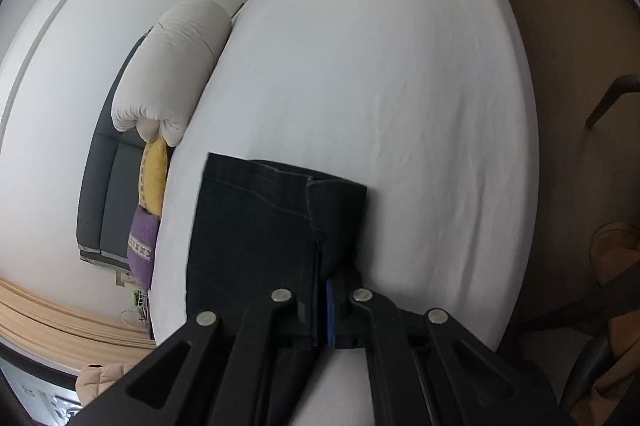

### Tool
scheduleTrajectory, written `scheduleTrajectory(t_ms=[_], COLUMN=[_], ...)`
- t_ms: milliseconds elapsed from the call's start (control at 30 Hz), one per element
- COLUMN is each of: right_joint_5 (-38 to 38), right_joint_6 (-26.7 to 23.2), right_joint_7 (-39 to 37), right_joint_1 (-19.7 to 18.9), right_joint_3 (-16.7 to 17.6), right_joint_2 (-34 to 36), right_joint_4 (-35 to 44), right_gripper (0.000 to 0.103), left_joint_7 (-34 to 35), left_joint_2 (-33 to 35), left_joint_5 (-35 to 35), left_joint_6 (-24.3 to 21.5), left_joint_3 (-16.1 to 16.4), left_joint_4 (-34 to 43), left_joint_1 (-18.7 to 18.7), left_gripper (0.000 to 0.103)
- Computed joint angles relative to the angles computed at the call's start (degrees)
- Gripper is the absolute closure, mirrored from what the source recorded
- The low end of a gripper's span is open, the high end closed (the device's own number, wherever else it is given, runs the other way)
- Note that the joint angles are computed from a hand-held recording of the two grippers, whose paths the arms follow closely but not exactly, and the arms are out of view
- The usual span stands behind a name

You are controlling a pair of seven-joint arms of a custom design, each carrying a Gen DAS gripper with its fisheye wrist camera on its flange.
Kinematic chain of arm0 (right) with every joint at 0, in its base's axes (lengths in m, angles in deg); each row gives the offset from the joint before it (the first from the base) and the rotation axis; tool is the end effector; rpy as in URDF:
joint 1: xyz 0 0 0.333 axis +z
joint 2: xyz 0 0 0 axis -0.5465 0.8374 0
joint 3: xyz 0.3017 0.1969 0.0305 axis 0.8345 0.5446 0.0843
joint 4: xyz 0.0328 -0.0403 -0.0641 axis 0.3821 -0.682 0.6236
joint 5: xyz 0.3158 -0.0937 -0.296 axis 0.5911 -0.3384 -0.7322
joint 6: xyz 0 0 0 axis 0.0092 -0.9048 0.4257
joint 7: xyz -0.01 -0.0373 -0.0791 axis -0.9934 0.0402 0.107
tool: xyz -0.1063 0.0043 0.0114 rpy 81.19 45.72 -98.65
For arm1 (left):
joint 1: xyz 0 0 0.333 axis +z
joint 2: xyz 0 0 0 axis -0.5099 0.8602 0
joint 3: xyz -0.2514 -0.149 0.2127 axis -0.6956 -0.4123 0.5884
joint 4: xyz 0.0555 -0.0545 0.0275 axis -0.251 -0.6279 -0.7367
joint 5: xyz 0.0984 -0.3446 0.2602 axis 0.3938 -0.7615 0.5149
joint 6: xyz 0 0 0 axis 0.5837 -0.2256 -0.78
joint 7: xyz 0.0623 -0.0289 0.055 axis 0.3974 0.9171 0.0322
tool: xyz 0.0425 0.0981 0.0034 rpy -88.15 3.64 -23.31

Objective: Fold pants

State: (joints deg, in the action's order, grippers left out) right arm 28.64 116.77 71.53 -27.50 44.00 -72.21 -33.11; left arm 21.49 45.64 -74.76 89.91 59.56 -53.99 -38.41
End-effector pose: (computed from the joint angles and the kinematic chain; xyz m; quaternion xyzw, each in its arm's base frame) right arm 0.6957 0.0826 0.4669 -0.3887 0.8150 0.0258 0.4290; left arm 0.5726 -0.1375 0.5448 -0.8075 0.5070 -0.3013 0.0098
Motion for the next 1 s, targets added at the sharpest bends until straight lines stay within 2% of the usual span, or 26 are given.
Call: scheduleTrajectory(t_ms=[33, 100, 167, 233, 300, 367, 433, 467, 500, 533, 567, 600, 633, 700, 800, 867, 967, 1000], right_joint_5=[-2.03, -0.79, -4.32, -6.48, -6.00, -8.00, -13.88, -20.22, -26.11, -27.98, -25.83, -19.66, -10.83, -0.42, 5.61, 5.86, -1.56, -2.73], right_joint_6=[0.35, 1.12, 1.55, -2.59, -3.53, -3.57, -2.91, -1.63, 0.06, 1.69, 2.31, 1.36, -1.42, -9.48, -23.39, -31.73, -39.85, -41.16], right_joint_7=[1.58, 1.95, 4.07, 4.00, 1.32, 1.82, 6.16, 11.33, 16.23, 17.41, 14.57, 7.71, -1.90, -15.00, -23.89, -24.73, -19.22, -17.26], right_joint_1=[0.63, 0.37, 1.06, 0.29, -0.65, -0.34, 1.12, 2.84, 4.06, 4.95, 4.15, 1.73, 0.14, -0.11, 2.16, 4.12, 7.85, 8.55], right_joint_3=[-0.58, -0.29, -1.34, -1.60, -1.04, -1.63, -3.38, -5.23, -6.40, -7.12, -5.84, -2.56, -0.08, 1.64, 3.08, 4.18, 5.12, 5.45], right_joint_2=[-0.33, -1.09, -1.25, 0.29, 0.76, 0.00, -1.26, -2.26, -3.27, -4.48, -5.40, -6.26, -6.57, -6.05, -2.34, 2.66, 12.26, 15.18], right_joint_4=[-0.02, -0.18, -0.30, 1.14, 1.66, 1.31, 0.58, -0.24, -1.12, -2.14, -2.49, -2.10, -0.79, 2.79, 9.72, 15.69, 26.55, 29.63], right_gripper=[0.101, 0.101, 0.100, 0.103, 0.103, 0.100, 0.080, 0.071, 0.054, 0.050, 0.050, 0.050, 0.050, 0.053, 0.056, 0.058, 0.062, 0.065], left_joint_7=[0.33, -1.01, -1.95, -2.29, -2.27, -2.94, -3.32, -3.64, -4.22, -4.80, -4.96, -6.38, -6.66, -6.91, -6.58, -6.69, -7.02, -7.48], left_joint_2=[-0.39, -0.89, -1.76, -2.43, -2.97, -3.52, -3.90, -4.10, -4.37, -4.33, -4.58, -4.23, -4.31, -4.00, -3.73, -4.16, -4.53, -4.76], left_joint_5=[-0.12, 1.73, 2.87, 3.33, 2.76, 3.54, 4.58, 5.28, 6.17, 6.73, 6.99, 7.82, 7.76, 7.98, 8.12, 8.63, 8.78, 9.07], left_joint_6=[-0.05, -0.04, 0.05, 0.33, 1.03, 1.21, 0.57, 0.17, 0.05, 0.14, 0.25, 0.23, 0.70, 1.22, 1.15, 0.44, 0.43, 0.39], left_joint_3=[0.23, 0.11, 0.19, 0.53, 0.93, 0.97, 0.98, 0.91, 0.69, 0.50, 0.59, 0.01, 0.05, 0.02, 0.08, 0.08, 0.14, 0.09], left_joint_4=[-0.33, -0.87, -1.71, -2.56, -3.45, -4.01, -3.95, -3.93, -3.97, -3.80, -4.00, -3.37, -3.40, -3.03, -2.77, -3.20, -3.76, -3.98], left_joint_1=[0.14, 0.66, 0.99, 1.05, 0.92, 1.06, 1.10, 1.16, 1.24, 1.17, 1.12, 1.03, 0.81, 0.41, -0.17, -0.15, -0.16, -0.06], left_gripper=[0.095, 0.095, 0.095, 0.095, 0.095, 0.095, 0.095, 0.095, 0.095, 0.095, 0.095, 0.095, 0.095, 0.095, 0.095, 0.095, 0.095, 0.095])
